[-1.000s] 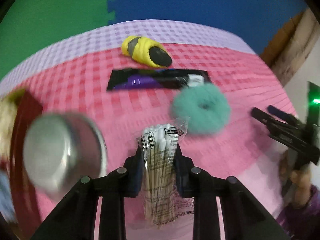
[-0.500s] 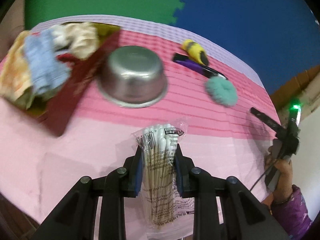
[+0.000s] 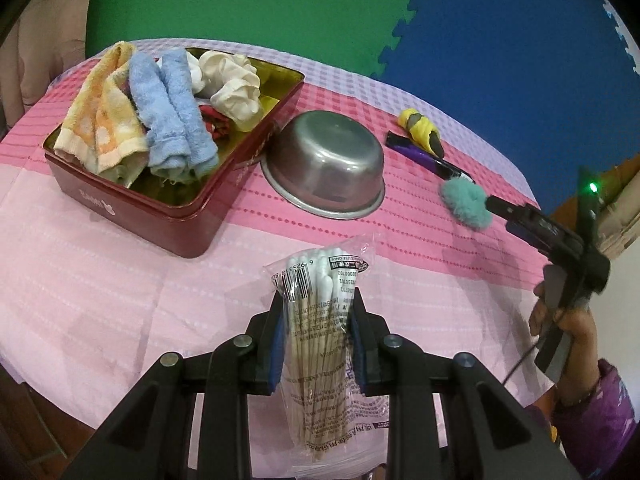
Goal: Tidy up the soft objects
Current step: 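Lift the swab bag with the left tool while the right tool grasps the teal scrunchie, then carry the swab bag over the tin and release it from the left tool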
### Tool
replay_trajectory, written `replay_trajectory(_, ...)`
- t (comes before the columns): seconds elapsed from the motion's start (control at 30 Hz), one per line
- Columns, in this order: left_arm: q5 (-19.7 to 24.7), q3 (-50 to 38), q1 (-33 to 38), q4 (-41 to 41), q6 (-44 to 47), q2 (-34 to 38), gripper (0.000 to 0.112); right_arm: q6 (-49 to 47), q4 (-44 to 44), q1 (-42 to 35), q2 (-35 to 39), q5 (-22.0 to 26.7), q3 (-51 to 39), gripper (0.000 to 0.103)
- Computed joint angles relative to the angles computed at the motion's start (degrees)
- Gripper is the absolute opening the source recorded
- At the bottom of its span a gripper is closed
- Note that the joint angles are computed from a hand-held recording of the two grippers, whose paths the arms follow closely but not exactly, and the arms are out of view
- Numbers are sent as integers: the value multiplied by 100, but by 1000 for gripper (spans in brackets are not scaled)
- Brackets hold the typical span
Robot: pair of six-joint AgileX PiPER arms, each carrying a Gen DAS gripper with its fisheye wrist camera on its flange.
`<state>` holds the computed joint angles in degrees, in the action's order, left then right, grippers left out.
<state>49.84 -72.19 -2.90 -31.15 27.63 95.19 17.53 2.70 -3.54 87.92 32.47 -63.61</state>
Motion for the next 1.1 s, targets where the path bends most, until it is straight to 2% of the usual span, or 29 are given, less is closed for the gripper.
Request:
replay_trajectory(0.13, 127, -64, 60, -86, 30, 100, 24, 691, -574, 152, 313, 23, -179, 93)
replay_trajectory(0.2, 205, -99, 81, -93, 14, 134, 25, 617, -398, 91, 517, 63, -270, 93)
replay_trajectory(0.33, 245, -127, 108, -143, 40, 168, 25, 756, -618, 200, 572, -19, -321, 93)
replay_trajectory(0.37, 232, -116, 104, -137, 42, 161, 25, 881, -846, 279, 588, -85, -309, 89)
replay_trajectory(0.43, 228, -107, 93, -107, 35, 149, 25, 1036, -1216, 408, 610, -159, -289, 45)
replay_trajectory(0.47, 217, -99, 84, -92, 34, 140, 25, 1256, -1549, 517, 669, -46, -355, 13)
replay_trajectory(0.57, 134, -79, 49, -69, 20, 117, 25, 1138, -1506, 550, 532, -209, -172, 13)
replay_trajectory(0.67, 50, -21, 45, -112, 71, 51, 25, 656, -929, 525, 160, -501, 248, 13)
replay_trajectory(0.77, 35, 2, 44, -146, 85, 8, 25, 1018, -1447, 863, -198, -644, 695, 13)
replay_trajectory(0.83, 31, 21, 59, -167, 80, -52, 25, 921, -1356, 932, -337, -743, 847, 13)
replay_trajectory(0.97, 130, -77, 167, -326, 48, -137, 25, 550, -908, 807, -312, -781, 852, 13)
replay_trajectory(1.1, 270, -338, 293, -327, -64, -161, 25, 485, -827, 811, -344, -806, 882, 13)
